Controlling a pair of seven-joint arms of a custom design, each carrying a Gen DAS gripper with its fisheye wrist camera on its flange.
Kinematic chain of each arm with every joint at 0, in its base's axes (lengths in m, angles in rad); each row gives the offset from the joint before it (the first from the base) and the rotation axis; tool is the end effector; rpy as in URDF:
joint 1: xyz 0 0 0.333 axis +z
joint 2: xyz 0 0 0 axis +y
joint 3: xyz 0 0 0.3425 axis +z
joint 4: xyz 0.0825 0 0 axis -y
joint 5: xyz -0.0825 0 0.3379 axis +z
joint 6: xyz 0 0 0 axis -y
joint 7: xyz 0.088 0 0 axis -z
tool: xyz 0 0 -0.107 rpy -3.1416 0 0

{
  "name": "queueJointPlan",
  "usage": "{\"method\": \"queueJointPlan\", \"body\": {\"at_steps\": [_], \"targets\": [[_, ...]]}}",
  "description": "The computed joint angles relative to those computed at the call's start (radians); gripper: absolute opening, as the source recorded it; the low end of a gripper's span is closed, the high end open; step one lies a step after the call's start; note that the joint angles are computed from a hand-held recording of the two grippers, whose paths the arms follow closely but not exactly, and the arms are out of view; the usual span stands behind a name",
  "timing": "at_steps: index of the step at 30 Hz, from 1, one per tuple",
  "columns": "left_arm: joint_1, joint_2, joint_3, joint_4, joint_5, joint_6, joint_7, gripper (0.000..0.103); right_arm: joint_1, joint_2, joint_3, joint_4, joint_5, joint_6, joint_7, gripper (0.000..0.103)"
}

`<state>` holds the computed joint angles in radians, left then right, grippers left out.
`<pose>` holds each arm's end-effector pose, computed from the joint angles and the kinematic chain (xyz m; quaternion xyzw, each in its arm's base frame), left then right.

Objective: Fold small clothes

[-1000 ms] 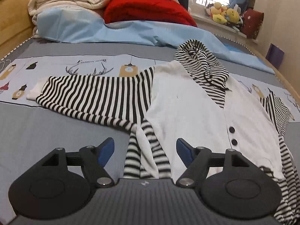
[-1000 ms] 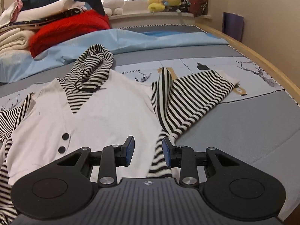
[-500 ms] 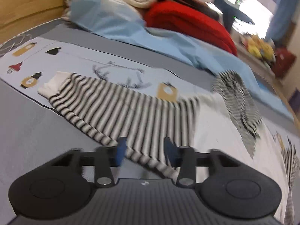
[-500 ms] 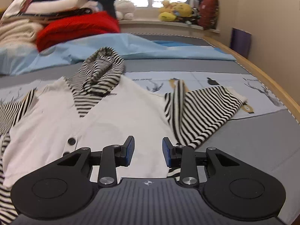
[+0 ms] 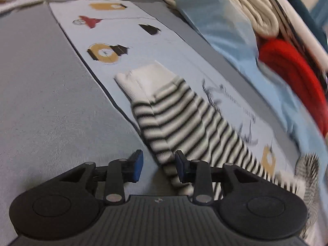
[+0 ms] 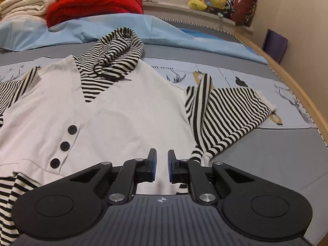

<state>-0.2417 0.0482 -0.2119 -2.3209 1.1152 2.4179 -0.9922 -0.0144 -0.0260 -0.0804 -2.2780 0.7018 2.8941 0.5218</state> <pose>0.4416 -0.2097 0.3865 -0.9226 0.1473 -0.2527 0.2516 0.5078 -0.0869 0.4849 -0.7609 0.5466 -0.2499 0.2445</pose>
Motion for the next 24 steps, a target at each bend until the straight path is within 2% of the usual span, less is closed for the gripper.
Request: {"method": "queueJointPlan", "body": {"at_steps": [3, 6, 7, 8, 9, 11, 13, 15, 17, 19, 22, 24], "targets": [[0.016, -0.01, 0.015, -0.023, 0.083, 0.016, -0.058, 0.038, -0.009, 0.014, -0.006, 0.018, -0.032, -0.03, 0.035, 0.012], [0.026, 0.002, 0.018, -0.018, 0.114, 0.015, -0.07, 0.036, -0.016, 0.023, -0.009, 0.034, -0.046, -0.06, 0.051, 0.012], [0.025, 0.008, 0.016, -0.008, 0.1, 0.003, -0.045, 0.025, -0.017, 0.024, -0.008, 0.037, -0.037, -0.063, 0.039, 0.012], [0.025, 0.016, 0.014, 0.008, 0.071, -0.011, -0.001, 0.005, -0.017, 0.024, -0.008, 0.04, -0.029, -0.066, 0.029, 0.012], [0.023, 0.022, 0.012, 0.03, 0.043, -0.031, 0.05, 0.006, -0.018, 0.024, -0.007, 0.042, -0.018, -0.067, 0.018, 0.012], [-0.008, 0.047, -0.005, 0.112, 0.054, -0.124, 0.131, 0.006, -0.018, 0.022, -0.006, 0.045, 0.007, -0.067, 0.0, 0.012], [-0.036, 0.065, -0.014, 0.192, 0.131, -0.14, 0.207, 0.005, -0.018, 0.023, -0.006, 0.048, 0.008, -0.071, 0.006, 0.012], [-0.068, 0.097, -0.024, 0.29, 0.227, -0.1, 0.27, 0.005, -0.018, 0.022, -0.006, 0.052, 0.013, -0.077, 0.018, 0.012], [-0.105, 0.158, -0.031, 0.406, 0.307, -0.02, 0.327, 0.005, -0.017, 0.018, -0.005, 0.056, 0.044, -0.081, 0.0, 0.012], [-0.142, 0.249, -0.035, 0.539, 0.339, 0.092, 0.391, 0.005, -0.015, 0.015, -0.004, 0.058, 0.056, -0.083, 0.001, 0.012], [-0.186, 0.411, -0.061, 0.746, 0.255, 0.216, 0.568, 0.006, -0.015, 0.006, -0.005, 0.055, 0.056, -0.103, 0.011, 0.012], [-0.181, 0.527, -0.121, 0.876, 0.095, 0.281, 0.778, 0.007, -0.014, -0.004, -0.006, 0.049, 0.062, -0.111, 0.003, 0.012]]}}
